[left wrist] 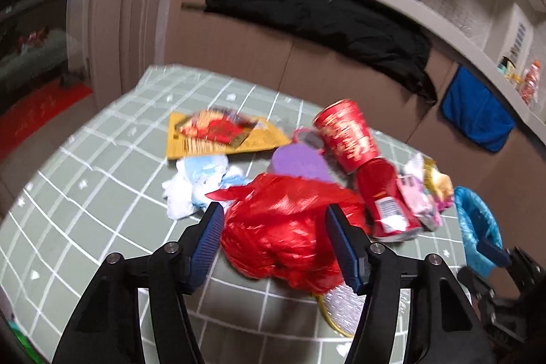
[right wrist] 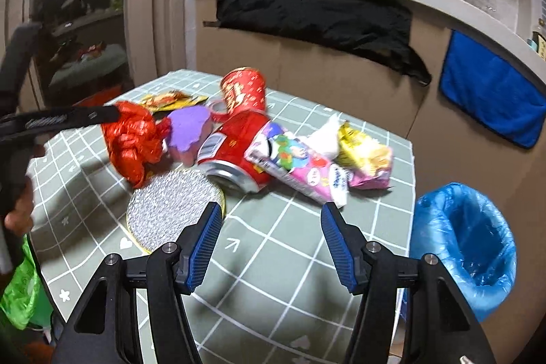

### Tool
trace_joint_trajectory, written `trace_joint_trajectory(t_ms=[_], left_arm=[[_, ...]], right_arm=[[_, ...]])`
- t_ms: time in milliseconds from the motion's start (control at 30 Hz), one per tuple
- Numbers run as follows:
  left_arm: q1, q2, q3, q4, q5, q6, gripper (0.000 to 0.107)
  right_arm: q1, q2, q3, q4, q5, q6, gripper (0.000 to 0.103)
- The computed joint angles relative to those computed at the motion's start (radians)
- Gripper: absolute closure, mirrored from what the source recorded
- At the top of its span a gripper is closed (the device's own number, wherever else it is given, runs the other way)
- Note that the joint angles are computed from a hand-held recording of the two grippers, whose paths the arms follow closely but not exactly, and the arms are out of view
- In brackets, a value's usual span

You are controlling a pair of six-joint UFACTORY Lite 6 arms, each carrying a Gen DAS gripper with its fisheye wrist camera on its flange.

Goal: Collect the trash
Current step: 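Grasp the red plastic bag with the left gripper while the right gripper grasps the silver scrubber pad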

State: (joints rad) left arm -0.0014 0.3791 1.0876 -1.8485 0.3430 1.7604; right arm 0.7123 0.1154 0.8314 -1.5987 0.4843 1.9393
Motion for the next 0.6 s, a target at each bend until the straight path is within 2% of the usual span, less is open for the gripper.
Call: trace_joint_trajectory(t_ms=[100,167,300,500,600], left_arm=[[0.017,0.071,0.047,0.045,0.034,-0.093,0.047],[0.019,0.08,0.045,-0.005,0.04,-0.058,0.047],[0.038,0.061,0.015,-0.03,0.091,-0.028,0.06],[0.086,-0.095,-0.144,-0.165,0.114,0.136,0.065],[0.118,-0.191,-0.227,-0.194,0.133,0.184,0.065]], right_arm=[[0.004,0.023,0.014,0.002,-0.006,-0.01,0.047],[0.002,0.034,0.027,0.003,-0.016,-0.01,0.047],[-0.019,0.082,0.082,-0.013,-0.091,0.006,0.047],[-0.06,0.259,0.243,0.064,-0.218,-0.071,0.047],[-0.068,0.347,0.329,0.167,-0.234,-0.172,0.047]])
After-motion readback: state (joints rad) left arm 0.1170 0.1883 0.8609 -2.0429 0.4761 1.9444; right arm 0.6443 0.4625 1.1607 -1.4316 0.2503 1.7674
